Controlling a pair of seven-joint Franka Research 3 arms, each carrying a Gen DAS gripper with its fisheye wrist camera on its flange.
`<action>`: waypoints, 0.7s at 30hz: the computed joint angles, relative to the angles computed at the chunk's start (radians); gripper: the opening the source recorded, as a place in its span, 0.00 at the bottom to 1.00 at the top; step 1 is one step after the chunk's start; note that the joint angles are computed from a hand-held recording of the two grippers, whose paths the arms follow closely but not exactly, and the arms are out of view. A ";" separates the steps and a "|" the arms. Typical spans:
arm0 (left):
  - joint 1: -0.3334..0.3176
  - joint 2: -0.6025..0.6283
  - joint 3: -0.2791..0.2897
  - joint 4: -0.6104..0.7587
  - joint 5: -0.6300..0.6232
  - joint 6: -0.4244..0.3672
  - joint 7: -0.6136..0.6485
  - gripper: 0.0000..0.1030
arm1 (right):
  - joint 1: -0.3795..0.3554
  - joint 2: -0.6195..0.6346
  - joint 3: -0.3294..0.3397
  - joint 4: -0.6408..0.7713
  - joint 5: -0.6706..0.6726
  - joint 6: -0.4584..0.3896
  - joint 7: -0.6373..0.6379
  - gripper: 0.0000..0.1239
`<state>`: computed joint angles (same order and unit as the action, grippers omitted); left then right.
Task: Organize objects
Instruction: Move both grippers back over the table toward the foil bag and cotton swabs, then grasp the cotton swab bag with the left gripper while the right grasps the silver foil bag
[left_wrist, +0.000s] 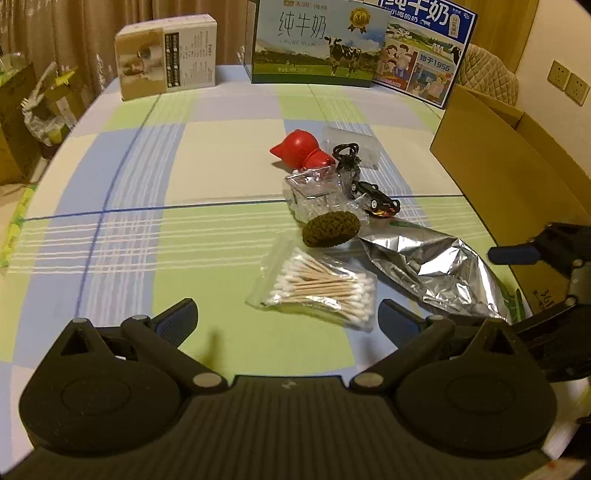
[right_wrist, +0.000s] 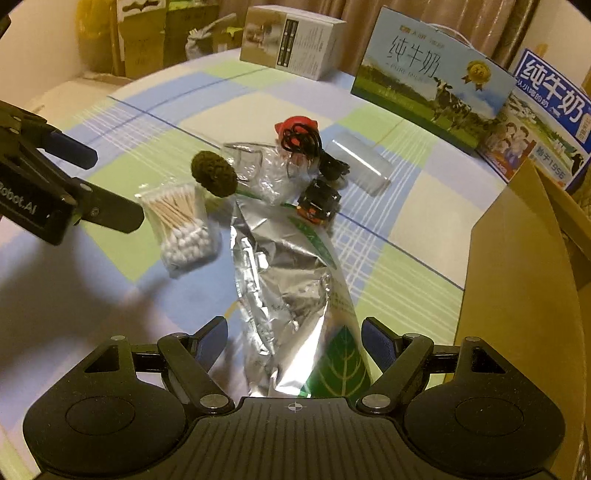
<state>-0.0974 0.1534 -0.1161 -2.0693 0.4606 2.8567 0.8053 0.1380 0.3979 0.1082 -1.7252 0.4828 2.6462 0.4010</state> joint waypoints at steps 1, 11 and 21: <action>0.008 0.009 -0.008 0.003 -0.027 0.009 0.025 0.99 | 0.008 0.013 -0.009 0.014 -0.018 -0.003 0.013 0.62; 0.064 0.102 -0.074 0.065 -0.239 0.055 0.308 0.99 | 0.026 0.060 -0.033 0.089 -0.103 -0.052 0.137 0.45; 0.057 0.176 -0.092 0.147 -0.293 0.028 0.468 0.98 | 0.013 0.055 -0.025 0.101 -0.093 -0.075 0.185 0.36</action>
